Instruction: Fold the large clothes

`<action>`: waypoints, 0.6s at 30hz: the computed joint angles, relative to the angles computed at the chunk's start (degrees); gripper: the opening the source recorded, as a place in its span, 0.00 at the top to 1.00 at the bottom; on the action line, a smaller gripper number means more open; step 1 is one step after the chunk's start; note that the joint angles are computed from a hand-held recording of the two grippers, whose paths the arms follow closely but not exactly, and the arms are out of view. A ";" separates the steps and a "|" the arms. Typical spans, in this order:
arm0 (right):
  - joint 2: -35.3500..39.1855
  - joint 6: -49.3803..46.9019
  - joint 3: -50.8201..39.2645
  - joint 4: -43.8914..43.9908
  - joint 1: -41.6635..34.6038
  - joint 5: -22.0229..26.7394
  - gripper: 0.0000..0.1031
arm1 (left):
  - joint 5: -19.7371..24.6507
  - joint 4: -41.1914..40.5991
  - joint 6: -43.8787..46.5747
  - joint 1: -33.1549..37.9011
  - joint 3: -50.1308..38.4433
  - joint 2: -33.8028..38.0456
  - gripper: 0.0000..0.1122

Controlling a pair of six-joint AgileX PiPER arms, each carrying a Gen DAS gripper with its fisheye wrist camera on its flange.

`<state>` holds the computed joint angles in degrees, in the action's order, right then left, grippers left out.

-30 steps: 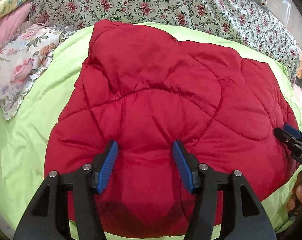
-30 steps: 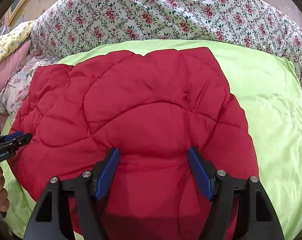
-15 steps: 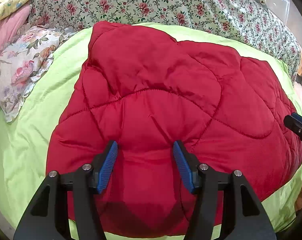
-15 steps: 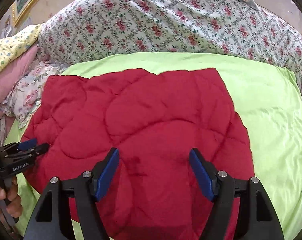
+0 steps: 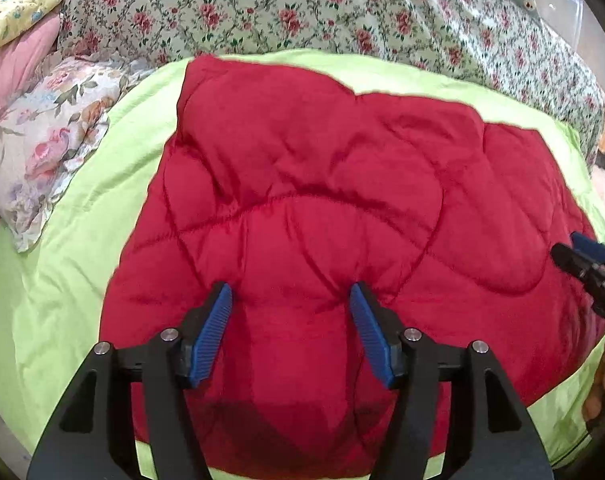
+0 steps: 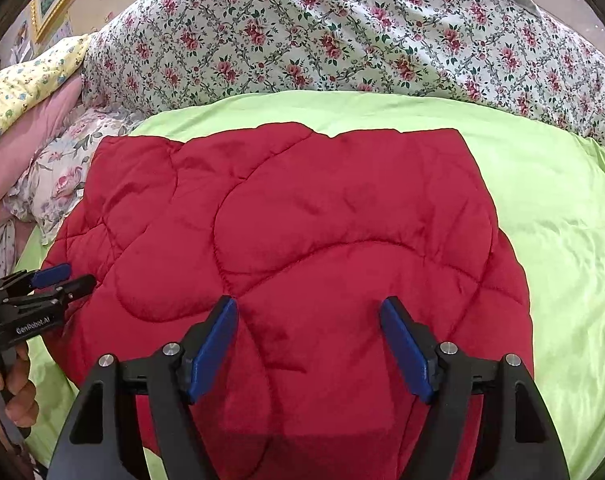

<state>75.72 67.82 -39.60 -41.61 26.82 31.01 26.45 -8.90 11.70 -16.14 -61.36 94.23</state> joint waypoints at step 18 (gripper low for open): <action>15.95 -31.10 -15.31 22.92 -21.20 -2.53 0.17 | 20.97 6.14 -9.36 0.51 -46.04 31.51 0.25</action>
<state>91.67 36.72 -54.92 -18.69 5.61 28.48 47.42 -2.76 2.35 -15.62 -107.39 125.74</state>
